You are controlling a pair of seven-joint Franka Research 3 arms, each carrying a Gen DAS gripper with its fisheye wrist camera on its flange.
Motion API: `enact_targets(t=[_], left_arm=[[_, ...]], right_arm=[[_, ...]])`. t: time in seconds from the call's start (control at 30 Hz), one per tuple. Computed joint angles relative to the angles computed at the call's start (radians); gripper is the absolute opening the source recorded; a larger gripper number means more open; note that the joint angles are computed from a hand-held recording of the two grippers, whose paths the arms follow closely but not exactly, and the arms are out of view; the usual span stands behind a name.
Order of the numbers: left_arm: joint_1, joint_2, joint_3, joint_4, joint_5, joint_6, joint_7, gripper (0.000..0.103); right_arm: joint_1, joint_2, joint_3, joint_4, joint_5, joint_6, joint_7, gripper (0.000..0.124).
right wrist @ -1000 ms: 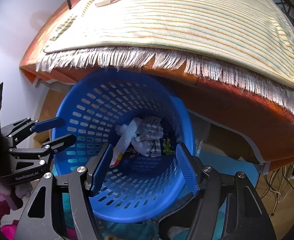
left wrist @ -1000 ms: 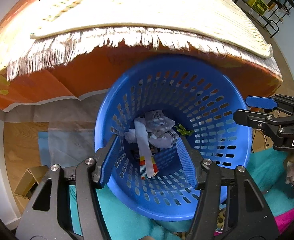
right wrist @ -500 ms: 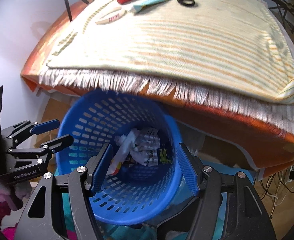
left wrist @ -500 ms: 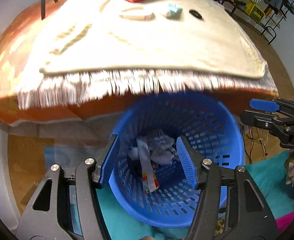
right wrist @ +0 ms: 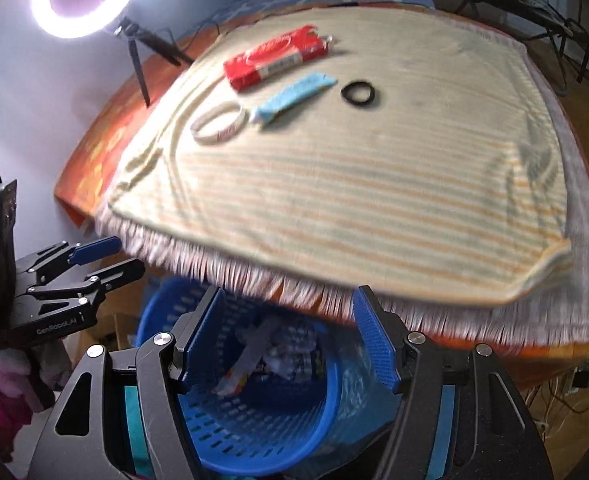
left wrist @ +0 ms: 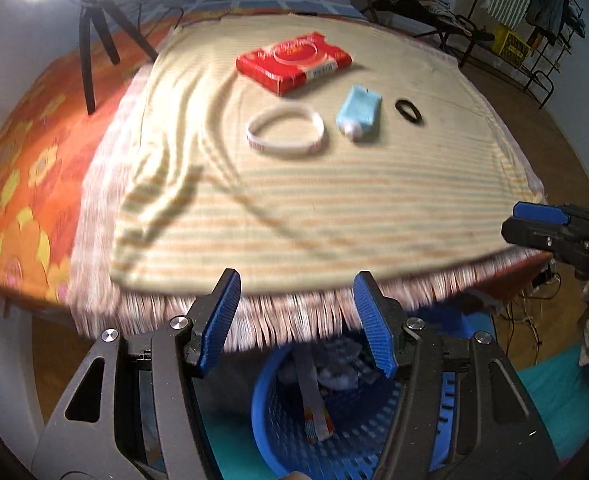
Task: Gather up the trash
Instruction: 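Move both open tools back over the towel toward the remaining items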
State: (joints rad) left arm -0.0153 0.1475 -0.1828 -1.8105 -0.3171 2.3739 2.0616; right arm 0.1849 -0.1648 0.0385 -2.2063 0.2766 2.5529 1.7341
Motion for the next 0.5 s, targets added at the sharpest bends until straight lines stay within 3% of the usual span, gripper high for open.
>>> enact_targets(t=[0.27, 0.37, 0.5], left_arm=[[-0.013, 0.128, -0.021, 0.165, 0.075, -0.014, -0.038, 0.061], [-0.014, 0.177, -0.035, 0.229, 0.096, -0.027, -0.037, 0.078], [-0.022, 0.245, -0.045, 0.319, 0.131, -0.048, -0.053, 0.079]], right_arm=[[-0.033, 0.107, -0.024, 0.141, -0.055, -0.006, 0.02, 0.067], [-0.041, 0.164, -0.032, 0.212, -0.081, -0.035, 0.023, 0.069], [-0.047, 0.228, -0.043, 0.284, -0.101, -0.051, 0.032, 0.07]])
